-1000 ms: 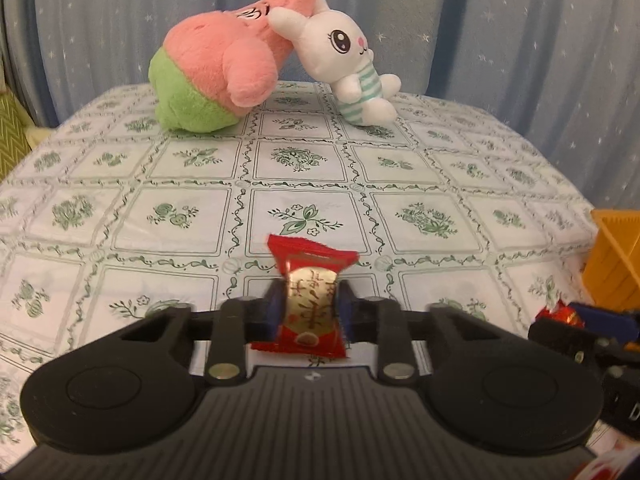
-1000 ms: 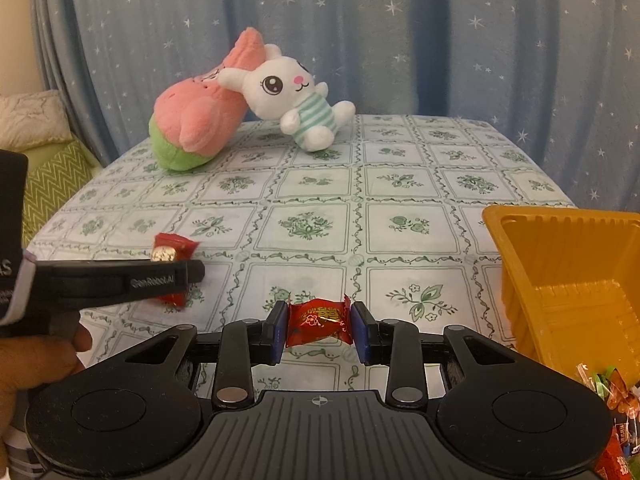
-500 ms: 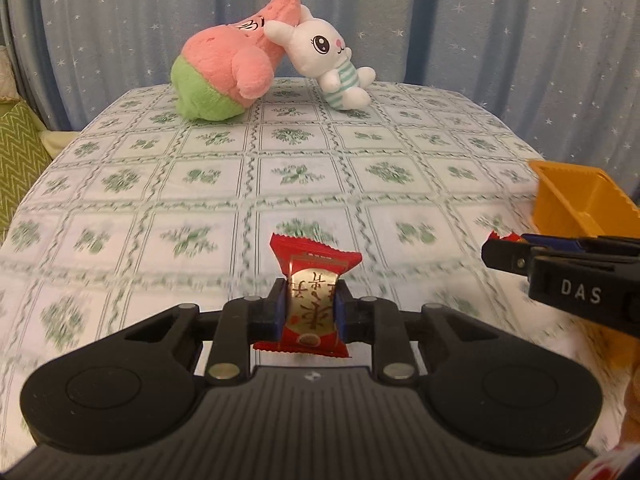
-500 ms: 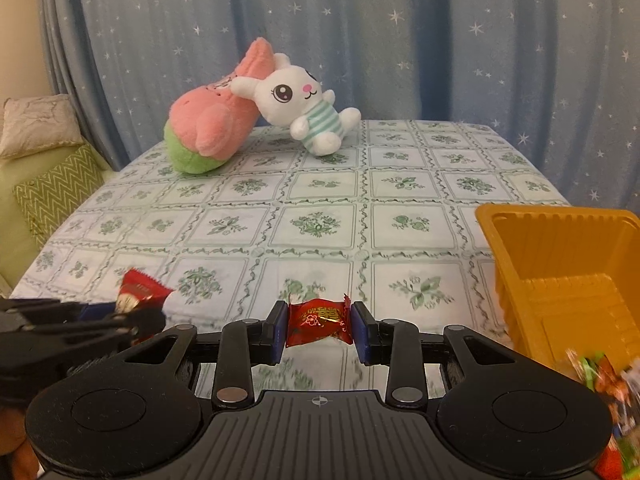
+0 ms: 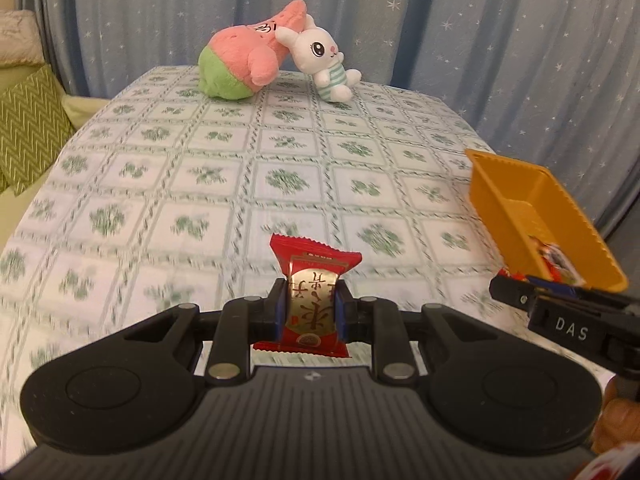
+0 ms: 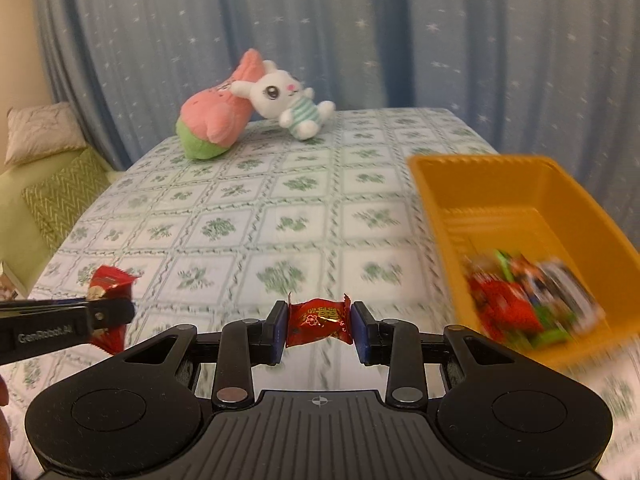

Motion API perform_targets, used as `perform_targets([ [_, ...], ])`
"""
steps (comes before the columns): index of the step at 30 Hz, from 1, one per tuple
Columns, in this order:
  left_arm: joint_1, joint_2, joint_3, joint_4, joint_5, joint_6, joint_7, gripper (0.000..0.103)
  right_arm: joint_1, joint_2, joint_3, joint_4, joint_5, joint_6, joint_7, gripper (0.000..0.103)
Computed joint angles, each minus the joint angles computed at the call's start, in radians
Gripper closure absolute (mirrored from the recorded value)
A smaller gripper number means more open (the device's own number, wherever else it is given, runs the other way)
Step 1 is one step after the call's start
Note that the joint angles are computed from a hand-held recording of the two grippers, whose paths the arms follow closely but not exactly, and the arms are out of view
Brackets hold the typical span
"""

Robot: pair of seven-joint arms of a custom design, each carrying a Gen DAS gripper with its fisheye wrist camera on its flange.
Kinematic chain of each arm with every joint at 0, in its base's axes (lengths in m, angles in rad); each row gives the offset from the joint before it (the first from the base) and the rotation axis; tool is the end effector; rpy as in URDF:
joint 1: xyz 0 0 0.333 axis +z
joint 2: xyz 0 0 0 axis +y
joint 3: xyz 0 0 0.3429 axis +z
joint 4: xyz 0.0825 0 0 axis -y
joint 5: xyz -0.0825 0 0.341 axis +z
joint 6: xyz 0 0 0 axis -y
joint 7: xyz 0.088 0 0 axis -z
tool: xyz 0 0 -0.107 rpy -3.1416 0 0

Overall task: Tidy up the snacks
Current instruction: 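Carry both held candies over the orange tray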

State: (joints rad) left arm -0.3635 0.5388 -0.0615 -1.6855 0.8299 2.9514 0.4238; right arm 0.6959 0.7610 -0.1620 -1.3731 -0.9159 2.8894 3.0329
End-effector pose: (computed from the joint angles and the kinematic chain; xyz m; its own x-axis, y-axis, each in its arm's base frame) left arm 0.6135 -0.3221 0.4067 -0.0852 -0.9828 0.1638 -0.7187 -0.0532 -0.6933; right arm 0.6030 0.4548 0.3747 0.0706 -0.9773 -0.1996 -0.6369 0.1098 -0.7631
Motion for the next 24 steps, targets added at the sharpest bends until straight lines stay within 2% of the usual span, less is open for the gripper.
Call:
perform_targets([
  [4,-0.02,-0.058,-0.001,-0.074,0.022,0.015,-0.035,0.082,0.056,-0.095,-0.05,-0.141,-0.091,0.011,0.122,0.069],
  [11,-0.053,-0.118,-0.011,-0.131,0.089,0.023,-0.093,0.082,0.087,-0.221,-0.054,-0.287,-0.29,-0.018,0.319,0.069],
  [16,-0.061,-0.134,-0.03,-0.139,0.115,0.023,-0.106,0.082,0.081,-0.288,-0.028,-0.351,-0.395,-0.058,0.423,0.069],
  [24,-0.062,-0.139,-0.05,-0.132,0.118,0.024,-0.102,0.082,0.02,-0.349,0.05,-0.415,-0.476,-0.103,0.496,0.069],
])
